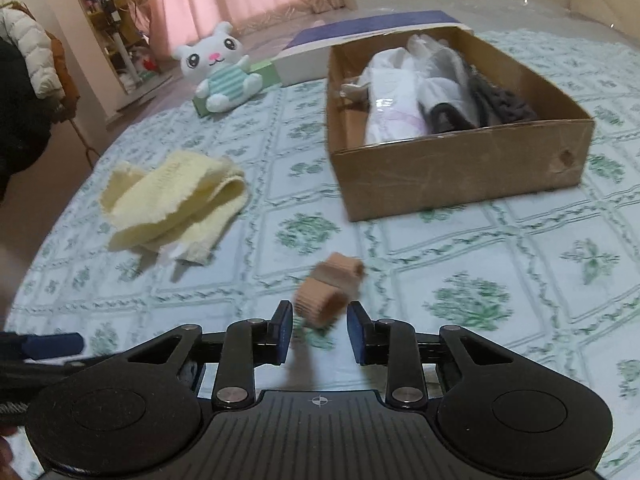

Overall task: Organize soft objects
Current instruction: 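Grasp the beige toe separator with the right tool, then grasp the yellow terry cloth with the left tool while the right holds the toe separator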

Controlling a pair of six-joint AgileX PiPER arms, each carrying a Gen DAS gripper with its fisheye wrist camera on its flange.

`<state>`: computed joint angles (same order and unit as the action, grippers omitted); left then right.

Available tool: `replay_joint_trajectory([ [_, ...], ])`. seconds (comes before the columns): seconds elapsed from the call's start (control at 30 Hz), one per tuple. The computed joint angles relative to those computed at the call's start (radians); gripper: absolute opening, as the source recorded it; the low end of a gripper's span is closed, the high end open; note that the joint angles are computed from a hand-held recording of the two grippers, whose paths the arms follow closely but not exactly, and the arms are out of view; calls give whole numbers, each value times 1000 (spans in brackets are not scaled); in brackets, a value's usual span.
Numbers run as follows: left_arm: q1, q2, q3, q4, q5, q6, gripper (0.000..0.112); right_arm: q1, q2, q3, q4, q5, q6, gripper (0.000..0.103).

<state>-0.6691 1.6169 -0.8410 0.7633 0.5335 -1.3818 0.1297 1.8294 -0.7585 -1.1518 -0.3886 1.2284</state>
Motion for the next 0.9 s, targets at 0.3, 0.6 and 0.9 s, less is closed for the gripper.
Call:
replay_joint_trajectory([
  [0.3, 20, 12, -4, 10, -9, -2, 80, 81, 26, -25, 186, 109, -61, 31],
  [0.6, 35, 22, -7, 48, -34, -24, 80, 32, 25, -3, 160, 10, -174, 5],
  [0.9, 99, 30, -40, 143, -53, -74, 80, 55, 5, -51, 142, -75, -244, 5],
])
